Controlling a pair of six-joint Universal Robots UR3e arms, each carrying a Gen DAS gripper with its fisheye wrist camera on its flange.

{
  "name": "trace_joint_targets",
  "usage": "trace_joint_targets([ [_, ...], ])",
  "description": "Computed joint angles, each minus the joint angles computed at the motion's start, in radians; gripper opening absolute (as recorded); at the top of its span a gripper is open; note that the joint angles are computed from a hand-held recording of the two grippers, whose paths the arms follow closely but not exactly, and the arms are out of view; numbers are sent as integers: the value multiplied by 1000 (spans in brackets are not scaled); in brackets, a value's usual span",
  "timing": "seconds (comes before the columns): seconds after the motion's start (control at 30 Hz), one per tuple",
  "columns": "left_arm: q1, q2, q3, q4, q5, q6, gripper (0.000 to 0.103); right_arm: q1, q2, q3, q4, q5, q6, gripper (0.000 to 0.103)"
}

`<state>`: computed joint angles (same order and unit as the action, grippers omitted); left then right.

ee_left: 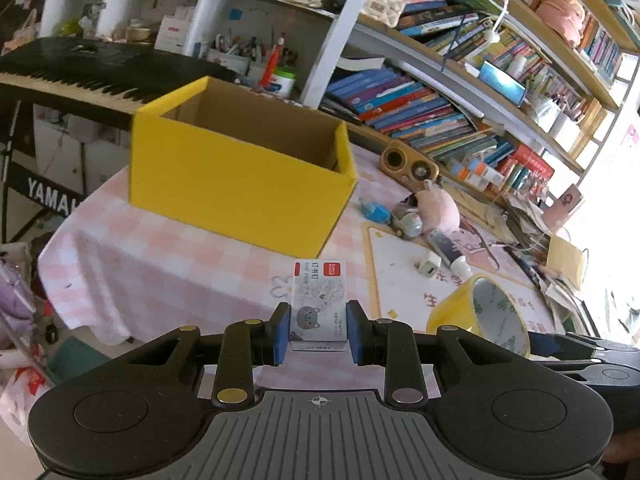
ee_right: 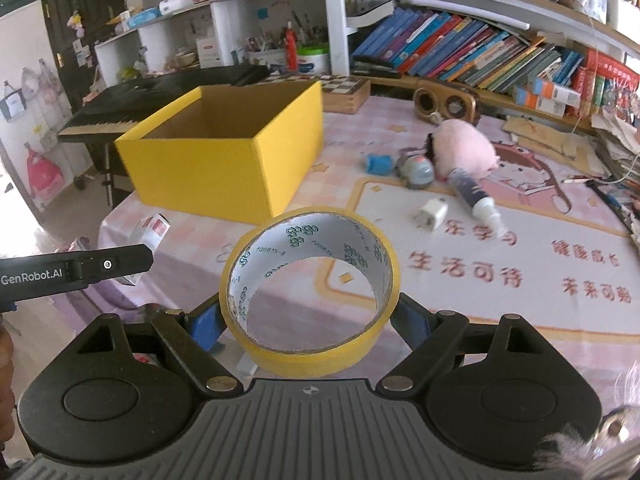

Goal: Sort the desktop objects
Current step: 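Carry the white box left and tape roll right toward the yellow box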

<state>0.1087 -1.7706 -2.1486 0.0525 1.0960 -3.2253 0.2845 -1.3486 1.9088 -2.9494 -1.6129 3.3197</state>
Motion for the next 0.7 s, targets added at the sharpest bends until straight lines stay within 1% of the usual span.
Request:
trace_joint_targets([
  [0.3, 98, 81, -103, 6, -57, 34, 28, 73, 30, -55, 33, -14, 26, 85],
  [0.7, 131, 119, -155, 21, -68, 35, 28, 104, 54, -96, 59, -4, 5, 85],
])
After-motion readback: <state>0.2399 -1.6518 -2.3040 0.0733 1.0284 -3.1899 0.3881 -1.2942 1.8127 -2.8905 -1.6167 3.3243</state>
